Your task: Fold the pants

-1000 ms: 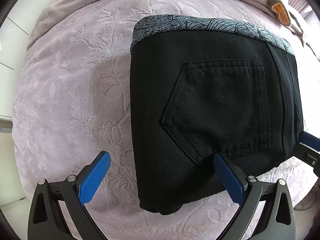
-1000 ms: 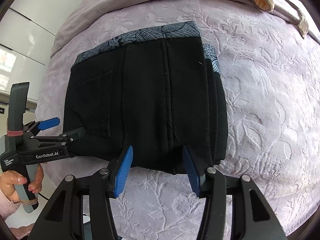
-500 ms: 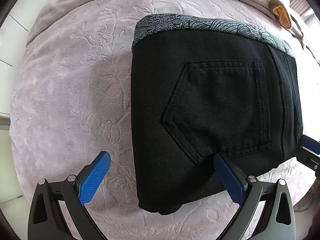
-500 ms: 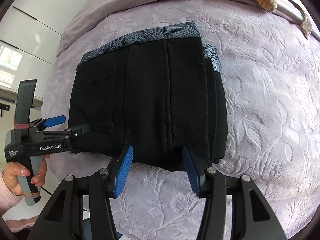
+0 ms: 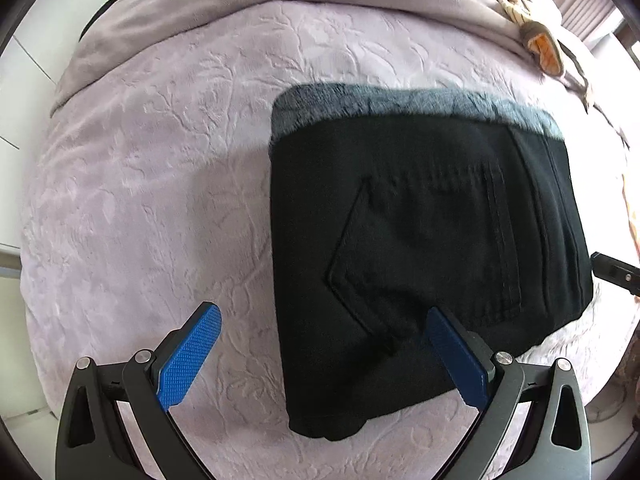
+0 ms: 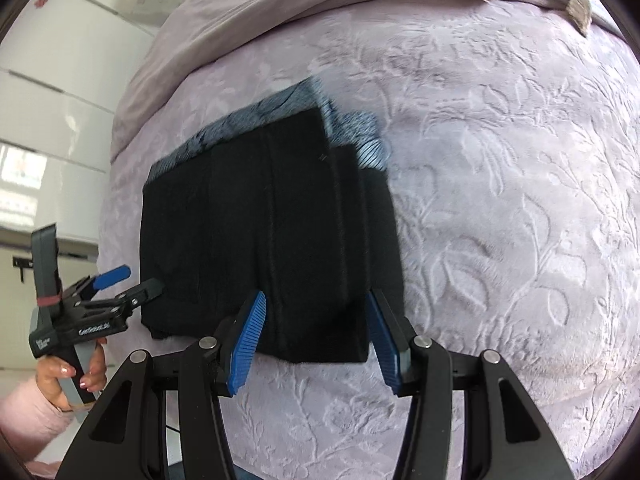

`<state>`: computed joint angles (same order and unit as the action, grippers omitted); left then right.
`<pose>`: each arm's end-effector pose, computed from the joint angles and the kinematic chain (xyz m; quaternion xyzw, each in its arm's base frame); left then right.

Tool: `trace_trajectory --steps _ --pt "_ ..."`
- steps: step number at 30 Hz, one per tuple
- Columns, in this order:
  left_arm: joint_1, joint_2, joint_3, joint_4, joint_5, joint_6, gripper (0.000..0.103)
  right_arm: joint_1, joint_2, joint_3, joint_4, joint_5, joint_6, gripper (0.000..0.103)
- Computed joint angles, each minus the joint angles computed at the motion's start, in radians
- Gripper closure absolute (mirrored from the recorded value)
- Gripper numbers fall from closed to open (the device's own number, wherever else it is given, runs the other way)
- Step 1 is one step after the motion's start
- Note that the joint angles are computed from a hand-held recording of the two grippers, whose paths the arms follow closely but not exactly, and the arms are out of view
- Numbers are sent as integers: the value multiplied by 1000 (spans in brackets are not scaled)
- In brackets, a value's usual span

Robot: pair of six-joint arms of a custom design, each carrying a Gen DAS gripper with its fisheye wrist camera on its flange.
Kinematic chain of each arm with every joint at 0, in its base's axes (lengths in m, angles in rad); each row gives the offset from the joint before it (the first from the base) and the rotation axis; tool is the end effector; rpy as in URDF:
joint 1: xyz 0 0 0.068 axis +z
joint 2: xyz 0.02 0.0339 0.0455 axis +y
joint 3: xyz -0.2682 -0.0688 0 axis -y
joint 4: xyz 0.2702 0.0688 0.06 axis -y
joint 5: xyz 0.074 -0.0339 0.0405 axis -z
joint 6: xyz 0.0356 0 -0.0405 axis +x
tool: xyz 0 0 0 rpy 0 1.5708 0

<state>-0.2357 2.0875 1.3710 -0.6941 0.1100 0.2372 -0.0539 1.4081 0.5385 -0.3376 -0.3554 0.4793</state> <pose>0.4008 -0.1003 0.1065 0.2374 0.9666 -0.0547 0.0799 0.2352 -0.0003 0.1101 0.2242 0.9423 0.2075 0.1372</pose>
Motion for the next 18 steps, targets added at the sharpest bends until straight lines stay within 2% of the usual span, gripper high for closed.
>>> trace_trajectory --steps 5,7,8,9,11,14,18 --pt "-8 37 28 -8 -25 7 0 -80 67 -13 65 -121 7 48" --pt "-21 40 7 7 -39 18 0 -47 79 5 40 -86 -6 65" --pt "-30 37 -9 19 -45 21 0 -32 79 9 22 -60 -18 82" --pt "-35 30 -28 34 -45 24 0 -24 71 3 11 -44 -26 89" --pt "-41 20 -49 53 -46 17 0 -29 69 -11 13 -48 -29 91" --pt "-39 40 -21 26 -39 1 0 -27 58 -34 26 -50 -19 91" --pt "-58 8 -43 46 -47 -3 0 -91 35 -53 30 -108 -7 90"
